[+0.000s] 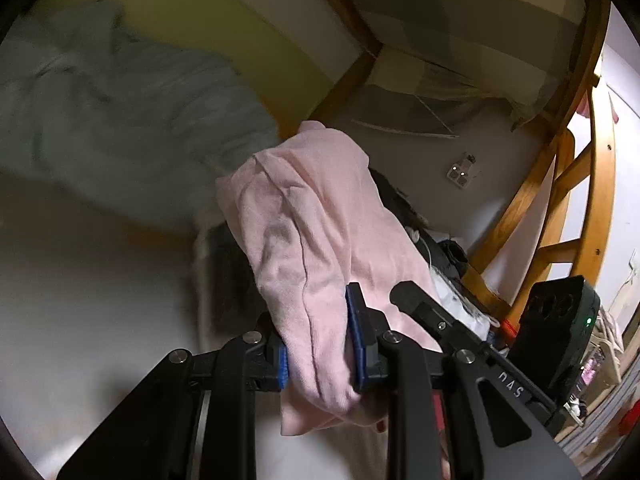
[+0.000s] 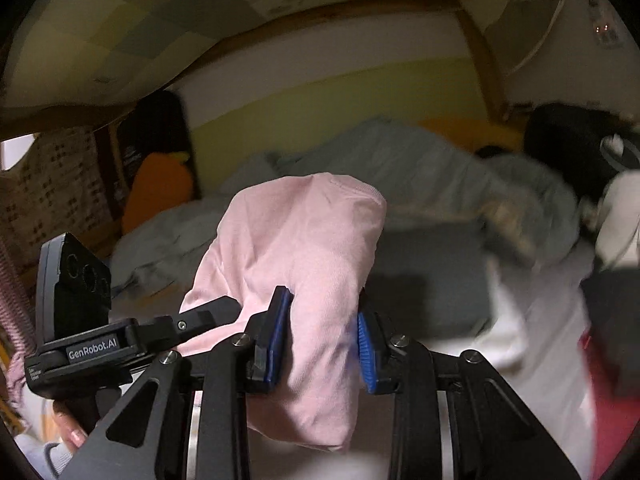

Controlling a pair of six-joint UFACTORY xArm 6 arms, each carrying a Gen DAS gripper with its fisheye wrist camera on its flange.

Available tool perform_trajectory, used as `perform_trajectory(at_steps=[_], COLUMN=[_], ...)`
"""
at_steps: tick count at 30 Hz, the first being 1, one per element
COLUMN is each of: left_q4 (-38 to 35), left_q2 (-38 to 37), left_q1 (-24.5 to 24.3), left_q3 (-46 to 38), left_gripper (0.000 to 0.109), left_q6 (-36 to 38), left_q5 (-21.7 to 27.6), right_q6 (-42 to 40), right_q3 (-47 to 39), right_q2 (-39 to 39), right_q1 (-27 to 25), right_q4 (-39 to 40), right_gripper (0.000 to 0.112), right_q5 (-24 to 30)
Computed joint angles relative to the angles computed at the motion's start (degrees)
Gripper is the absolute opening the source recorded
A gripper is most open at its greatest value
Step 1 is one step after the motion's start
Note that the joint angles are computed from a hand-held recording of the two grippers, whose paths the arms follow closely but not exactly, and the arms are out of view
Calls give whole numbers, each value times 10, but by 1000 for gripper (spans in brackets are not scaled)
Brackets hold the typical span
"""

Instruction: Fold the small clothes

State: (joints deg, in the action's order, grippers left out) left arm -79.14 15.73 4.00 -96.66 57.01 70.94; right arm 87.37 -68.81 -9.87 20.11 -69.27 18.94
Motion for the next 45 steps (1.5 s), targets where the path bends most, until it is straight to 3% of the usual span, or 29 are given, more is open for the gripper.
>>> perform_trajectory(at_steps=[6,11,14,19,22,24,25,27,30,31,35,37,39,42,45], left_q4=[50,123,146,160,175,165,146,62,-69,-109,-238,-267,-321,-362,-414], left_q2=[121,194,189,163,108,70,49,11,-35,-48,-97,-108,-117,-125,-134], left_q1=[-65,-101,-120,-122,-133,-145,-151,-157,-154,-150,-135,-137,-131,-120,-107], left_q3=[-176,-254,-233,-200,-128,-74,-44,7,57,71,128,145,165,187,212], left_gripper=[22,23,27,42,46,50,59,75,96,103,103,103,103,103,103], left_q6=[-53,-65,-33,-21,31,80,116,210,340,379,526,557,599,620,663], left_q5=[-51,-91,-132,-154,-231,-296,-337,-393,-434,-436,-436,-445,-443,-429,-408], right_q6=[-103,-163,-156,-158,-75,-15,10,74,150,160,233,323,339,320,373], right_q3=[-64,-82,-80,-51,-53,-52,-48,-31,8,18,87,142,163,154,169], right_q2=[61,114,131,117,101,86,78,53,1,-12,-74,-105,-104,-93,-95], right_q1=[-94,-129,-128,-142,-132,-120,-117,-109,-81,-69,-5,41,76,75,68], right_q4=[101,184,160,198,92,26,4,-57,-167,-190,-310,-397,-414,-396,-416], right_gripper=[32,32,32,33,33,40,43,63,85,88,102,102,102,102,102], right_q5=[-61,-84,-50,-84,-47,-17,-10,-2,49,72,193,289,368,363,350])
